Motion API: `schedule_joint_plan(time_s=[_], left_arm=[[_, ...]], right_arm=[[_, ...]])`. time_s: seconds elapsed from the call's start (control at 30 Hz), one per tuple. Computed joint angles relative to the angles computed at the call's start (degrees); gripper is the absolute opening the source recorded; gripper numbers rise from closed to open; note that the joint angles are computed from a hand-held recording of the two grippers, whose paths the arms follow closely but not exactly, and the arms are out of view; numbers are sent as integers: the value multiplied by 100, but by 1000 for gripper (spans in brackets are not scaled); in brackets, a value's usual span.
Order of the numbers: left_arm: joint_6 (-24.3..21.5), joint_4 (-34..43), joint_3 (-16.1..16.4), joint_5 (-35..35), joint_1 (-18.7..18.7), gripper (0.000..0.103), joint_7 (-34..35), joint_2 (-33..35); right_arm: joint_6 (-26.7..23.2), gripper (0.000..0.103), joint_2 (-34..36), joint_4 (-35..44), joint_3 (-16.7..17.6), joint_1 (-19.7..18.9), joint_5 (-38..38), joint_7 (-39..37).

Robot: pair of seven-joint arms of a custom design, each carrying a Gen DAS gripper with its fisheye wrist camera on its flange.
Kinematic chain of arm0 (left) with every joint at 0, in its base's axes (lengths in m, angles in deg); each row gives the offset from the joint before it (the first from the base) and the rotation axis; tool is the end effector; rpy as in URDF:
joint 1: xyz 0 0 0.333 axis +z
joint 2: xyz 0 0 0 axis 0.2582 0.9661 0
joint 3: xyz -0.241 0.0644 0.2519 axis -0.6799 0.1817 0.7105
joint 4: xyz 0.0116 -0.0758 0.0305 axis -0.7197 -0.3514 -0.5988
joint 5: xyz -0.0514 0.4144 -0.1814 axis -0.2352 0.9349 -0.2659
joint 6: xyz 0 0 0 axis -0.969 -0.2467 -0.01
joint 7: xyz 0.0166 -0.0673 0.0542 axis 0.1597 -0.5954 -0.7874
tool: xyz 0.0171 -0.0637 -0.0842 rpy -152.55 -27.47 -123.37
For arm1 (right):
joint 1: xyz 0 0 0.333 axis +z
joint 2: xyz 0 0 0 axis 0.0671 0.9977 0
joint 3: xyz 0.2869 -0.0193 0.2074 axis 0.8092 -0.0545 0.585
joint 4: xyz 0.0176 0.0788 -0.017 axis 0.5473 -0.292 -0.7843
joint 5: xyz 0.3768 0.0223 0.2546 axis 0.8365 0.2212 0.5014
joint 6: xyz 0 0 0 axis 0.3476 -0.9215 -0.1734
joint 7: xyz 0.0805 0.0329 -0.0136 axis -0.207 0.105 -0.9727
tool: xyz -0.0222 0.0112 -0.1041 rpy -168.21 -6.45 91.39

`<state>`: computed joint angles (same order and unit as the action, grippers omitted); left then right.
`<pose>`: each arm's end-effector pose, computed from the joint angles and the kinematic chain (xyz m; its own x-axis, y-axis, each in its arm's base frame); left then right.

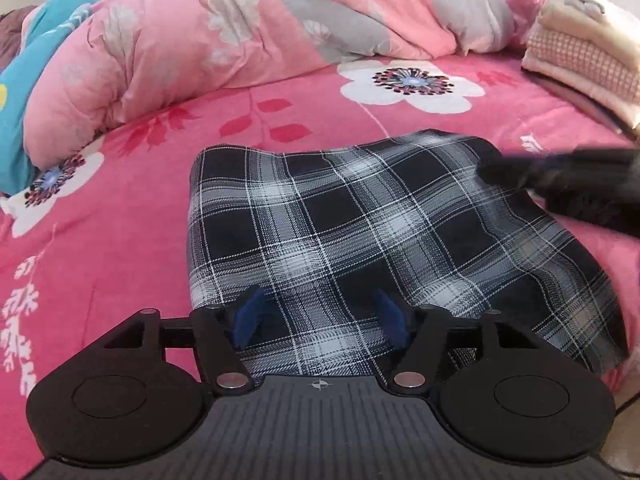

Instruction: Fold clothes

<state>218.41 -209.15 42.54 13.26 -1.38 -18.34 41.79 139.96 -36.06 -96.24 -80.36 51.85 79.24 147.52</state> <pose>0.4990 -0.3379 0.4420 -0.0452 -0.9950 -0.0890 -0.7397 0.0932 -0.6664 0.5482 0.4544 0.4279 0.5394 -0.8342 -0.1149 -0.4930 -0.2022 -0.8462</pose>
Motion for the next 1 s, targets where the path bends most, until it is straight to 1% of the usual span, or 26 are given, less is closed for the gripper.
schedule_joint_plan(time_s=[0.1, 0.2, 0.3, 0.33, 0.43, 0.53, 0.63, 0.67, 0.7, 0.73, 0.8, 0.83, 0.87, 0.9, 0.93, 0.97, 1.0], left_arm=[[-175, 61, -29, 49, -33, 66, -4, 34], [-316, 119, -36, 85, -68, 68, 6, 73], [-458, 163, -44, 135, -109, 70, 12, 95], [-509, 178, -48, 160, -122, 71, 12, 103], [-674, 247, -54, 178, -164, 74, 34, 141], [-785, 295, -52, 191, -201, 75, 49, 172], [-889, 339, -52, 204, -235, 76, 75, 195], [-923, 351, -53, 222, -245, 76, 77, 204], [-955, 362, -53, 242, -256, 77, 77, 213], [-988, 372, -54, 262, -266, 78, 76, 222], [-986, 358, -48, 357, -277, 79, 38, 220], [-980, 348, -45, 409, -281, 79, 16, 217], [-975, 338, -44, 461, -283, 79, -7, 215], [-969, 328, -43, 513, -285, 80, -29, 212], [-908, 293, -31, 557, -275, 80, -56, 192], [-809, 241, -14, 582, -256, 81, -90, 160], [-703, 187, 2, 602, -233, 81, -126, 127]], right_arm=[[180, 18, 213, 16, 459, -462, -198, -72], [211, 19, 172, -47, 884, -874, -258, -26], [258, 19, 164, -104, 1443, -1439, -449, 134], [194, 19, 133, -104, 1540, -1549, -491, 189], [66, 19, 26, -88, 1688, -1728, -633, 261], [192, 19, 26, -53, 2232, -2278, -1010, 306], [166, 19, 140, 138, 2456, -2523, -1284, 371], [142, 19, 186, 209, 2485, -2558, -1346, 380], [92, 19, 275, 315, 2652, -2720, -1457, 391], [9, 19, 402, 434, 2982, -3032, -1610, 396], [-387, 20, 718, 749, 3657, -3644, -1784, 282], [-784, 20, 889, 994, 3774, -3727, -1637, 83], [-1104, 20, 1033, 1213, 3691, -3679, -1802, 286], [-1306, 20, 1143, 1385, 3633, -3623, -1565, 190], [-1350, 20, 1234, 1461, 3776, -3745, -1359, 160], [-1294, 20, 1246, 1441, 3904, -3859, -1137, 163], [-1076, 21, 1195, 1311, 4083, -4021, -870, 181]])
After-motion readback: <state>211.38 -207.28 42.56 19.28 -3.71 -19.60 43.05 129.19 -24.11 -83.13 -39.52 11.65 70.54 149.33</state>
